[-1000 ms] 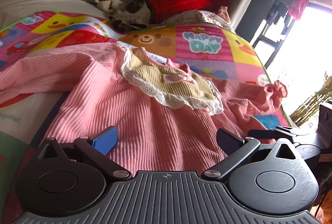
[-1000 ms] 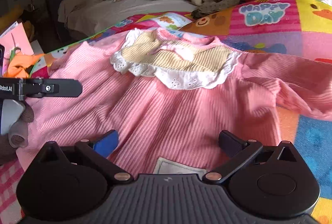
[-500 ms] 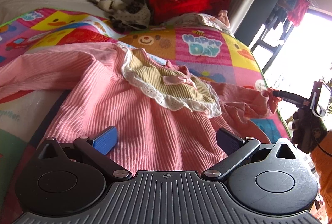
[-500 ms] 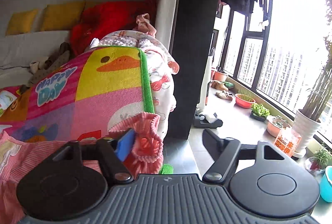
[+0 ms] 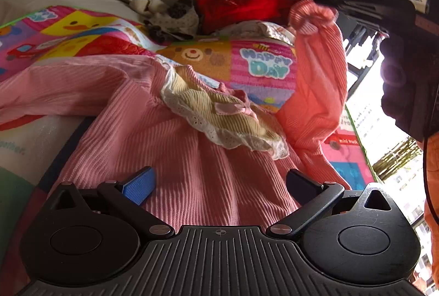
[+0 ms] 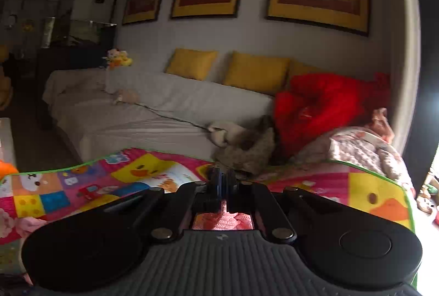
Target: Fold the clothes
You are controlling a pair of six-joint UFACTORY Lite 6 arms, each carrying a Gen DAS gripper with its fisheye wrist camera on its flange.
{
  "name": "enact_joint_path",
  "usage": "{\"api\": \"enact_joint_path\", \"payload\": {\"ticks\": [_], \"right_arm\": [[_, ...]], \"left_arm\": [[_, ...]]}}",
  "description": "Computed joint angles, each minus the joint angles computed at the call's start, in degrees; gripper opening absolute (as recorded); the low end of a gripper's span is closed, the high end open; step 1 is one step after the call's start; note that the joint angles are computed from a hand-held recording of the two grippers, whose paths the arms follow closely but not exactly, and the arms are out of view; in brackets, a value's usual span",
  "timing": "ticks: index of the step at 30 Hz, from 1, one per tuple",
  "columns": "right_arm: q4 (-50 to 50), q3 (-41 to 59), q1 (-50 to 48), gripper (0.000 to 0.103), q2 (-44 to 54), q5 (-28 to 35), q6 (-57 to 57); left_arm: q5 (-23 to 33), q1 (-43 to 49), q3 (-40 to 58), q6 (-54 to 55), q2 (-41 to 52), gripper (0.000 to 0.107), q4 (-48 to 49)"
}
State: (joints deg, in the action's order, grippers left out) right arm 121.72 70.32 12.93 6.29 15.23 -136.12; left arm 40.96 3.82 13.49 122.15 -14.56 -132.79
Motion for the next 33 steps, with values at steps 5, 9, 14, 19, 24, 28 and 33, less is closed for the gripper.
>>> {"api": "enact_joint_path", "payload": {"ticks": [5, 9, 14, 19, 24, 28, 33], "right_arm": [[-1.88, 3.14, 6.2, 0.017, 3.1, 0.92, 5.21], [-1.19, -1.2, 3.2, 0.041, 0.35, 3.74, 5.01], [-6.96, -10.51, -4.93, 0.044, -4.15, 8.4, 10.82], [-9.5, -21.14, -13.87, 0.05, -9.22, 16.37, 11.7], [-14.86, -29.09, -23.27, 0.056, -13.93, 23.34, 13.75], [-18.2, -32.2, -32.22, 0.057, -15.1, 28.46, 14.02], [-20.84, -32.68, -42.29, 0.058, -12.43, 34.71, 14.78]], "left_arm": [[-1.95, 2.83, 0.39, -9.01, -3.26, 0.103, 8.08], [4.08, 16.17, 1.33, -23.12, -5.32, 0.103, 22.2], [2.93, 27.84, 8.48, -29.33, 4.11, 0.103, 23.79], [1.29, 33.55, 20.83, -38.48, 21.79, 0.103, 22.24], [-10.36, 30.07, 29.99, -35.04, 29.4, 0.055, 15.49], [-17.86, 25.23, 30.84, -23.06, 28.3, 0.021, 8.51], [-24.47, 18.8, 28.97, -10.02, 18.55, 0.011, -2.49]]}}
